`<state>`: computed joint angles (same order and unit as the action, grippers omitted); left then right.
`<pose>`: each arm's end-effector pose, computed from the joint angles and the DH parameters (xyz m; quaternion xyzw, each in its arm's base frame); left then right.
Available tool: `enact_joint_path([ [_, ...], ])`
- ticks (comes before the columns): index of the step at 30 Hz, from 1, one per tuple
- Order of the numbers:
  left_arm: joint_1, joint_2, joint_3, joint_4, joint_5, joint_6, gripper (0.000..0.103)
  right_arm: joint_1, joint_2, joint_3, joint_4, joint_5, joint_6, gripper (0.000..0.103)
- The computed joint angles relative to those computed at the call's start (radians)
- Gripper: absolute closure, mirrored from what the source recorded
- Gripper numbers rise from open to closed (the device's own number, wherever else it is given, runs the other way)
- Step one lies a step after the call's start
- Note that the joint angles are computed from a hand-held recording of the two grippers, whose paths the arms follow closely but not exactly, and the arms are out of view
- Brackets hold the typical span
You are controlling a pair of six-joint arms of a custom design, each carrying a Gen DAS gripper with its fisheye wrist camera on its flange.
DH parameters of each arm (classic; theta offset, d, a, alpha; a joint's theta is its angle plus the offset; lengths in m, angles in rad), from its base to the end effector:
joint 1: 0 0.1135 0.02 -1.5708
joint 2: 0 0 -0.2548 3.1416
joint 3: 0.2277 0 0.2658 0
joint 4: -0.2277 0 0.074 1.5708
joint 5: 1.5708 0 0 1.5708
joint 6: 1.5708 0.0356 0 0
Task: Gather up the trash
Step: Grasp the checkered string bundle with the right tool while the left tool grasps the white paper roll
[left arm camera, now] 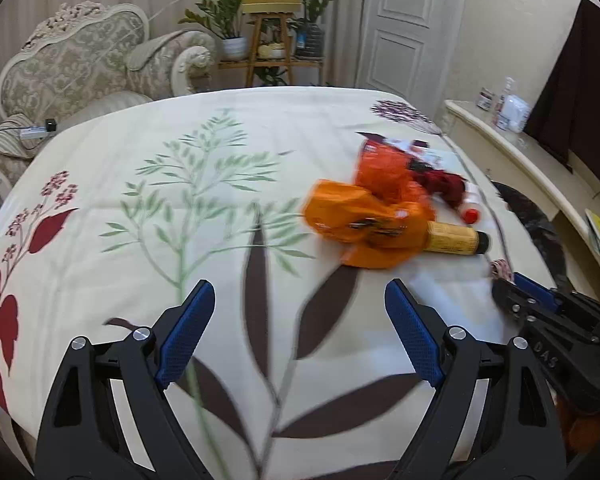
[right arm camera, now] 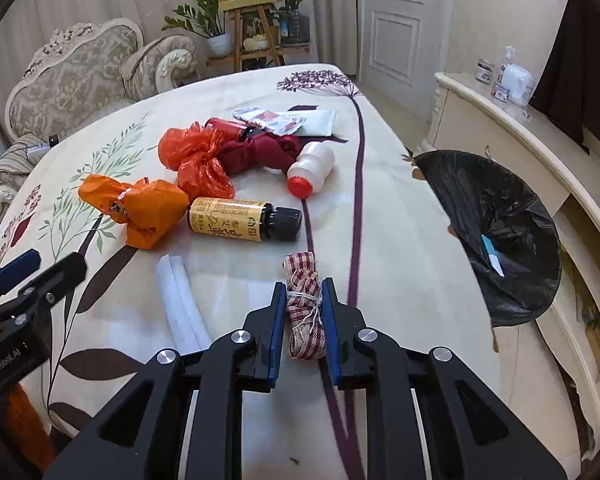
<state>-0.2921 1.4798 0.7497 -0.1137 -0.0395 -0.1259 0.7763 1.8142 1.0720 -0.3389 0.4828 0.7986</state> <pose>0.2902 -0.0858 0.1574 0.0706 0.9318 -0.0557 0.3516 0.2702 0.2421 0.1369 0.0685 0.9413 0.0031 0.3304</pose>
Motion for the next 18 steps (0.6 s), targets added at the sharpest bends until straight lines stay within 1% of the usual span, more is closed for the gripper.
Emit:
enact_joint_path([
  [3, -0.049, 0.002, 0.012, -0.017, -0.011, -0.026, 0.018, -0.001, -0.049, -0.051, 0.023, 0.013, 0.008, 0.084],
  [7, -0.128, 0.036, 0.038, -0.03, -0.049, -0.063, 0.018, -0.001, -0.123, -0.133, 0.053, 0.029, 0.022, 0.084],
  [14, -0.205, 0.161, 0.117, -0.066, -0.061, -0.149, 0.017, -0.002, -0.224, -0.256, 0.088, 0.036, 0.061, 0.084],
  [16, -0.22, 0.196, 0.138, -0.078, -0.072, -0.153, 0.017, -0.005, -0.248, -0.282, 0.094, 0.036, 0.067, 0.084],
  [18, -0.242, 0.202, 0.134, -0.075, -0.119, -0.129, 0.017, -0.008, -0.261, -0.296, 0.1, 0.033, 0.068, 0.084],
])
